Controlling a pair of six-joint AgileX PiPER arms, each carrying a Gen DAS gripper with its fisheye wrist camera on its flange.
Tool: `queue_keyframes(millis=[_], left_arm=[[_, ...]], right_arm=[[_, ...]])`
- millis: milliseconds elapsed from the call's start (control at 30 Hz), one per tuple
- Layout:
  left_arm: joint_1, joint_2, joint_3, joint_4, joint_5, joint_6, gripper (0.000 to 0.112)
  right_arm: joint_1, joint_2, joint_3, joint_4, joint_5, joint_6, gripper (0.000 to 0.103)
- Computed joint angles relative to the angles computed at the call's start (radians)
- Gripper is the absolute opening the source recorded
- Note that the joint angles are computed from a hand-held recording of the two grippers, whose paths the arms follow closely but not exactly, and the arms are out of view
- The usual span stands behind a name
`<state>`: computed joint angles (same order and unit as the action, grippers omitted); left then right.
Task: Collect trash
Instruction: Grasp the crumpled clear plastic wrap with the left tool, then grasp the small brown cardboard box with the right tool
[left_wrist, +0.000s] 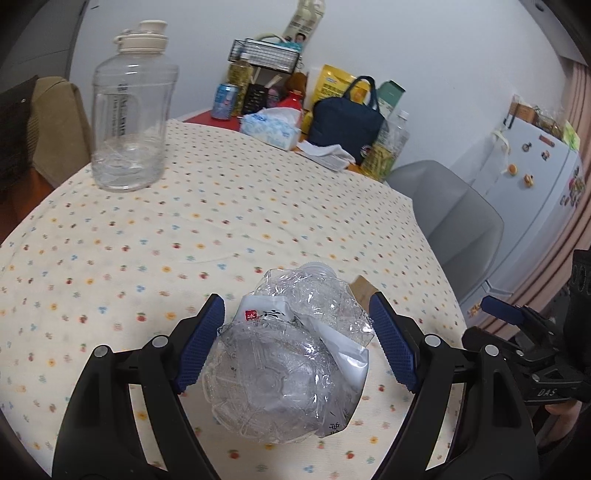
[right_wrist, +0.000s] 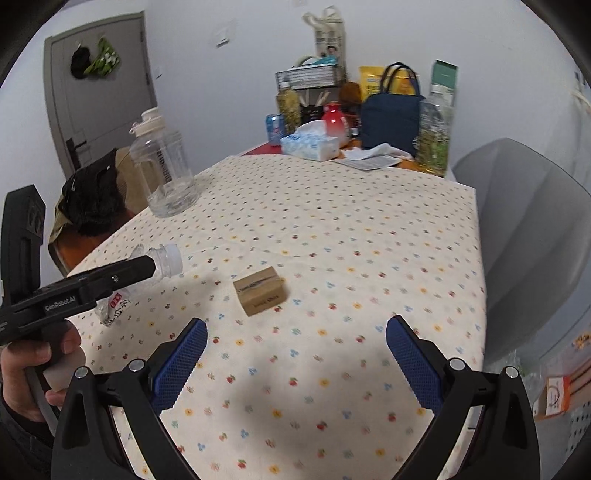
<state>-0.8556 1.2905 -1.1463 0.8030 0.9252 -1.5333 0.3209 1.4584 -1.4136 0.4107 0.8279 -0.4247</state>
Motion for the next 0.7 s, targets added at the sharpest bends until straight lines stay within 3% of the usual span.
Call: queue_keyframes(millis=[333,633,700], left_arm=[[0.022,-0.126,0.127,0.046,0.073,-0.091,0.08],[0.058,-0.172,0.187,0.036,0.058,-0.11,0.08],[0.056,-0.17,0.188,0.036,0.058,-0.109,0.08]], right_arm=[[0.151,0.231,-0.222,-0.125,0.068,0.066,0.095],[0.22,0.383,-0.347,-0.208,0.061,0.118,0.094],[0.224,0.415,-0.382,-0.202,0.111,0.078,0.05]])
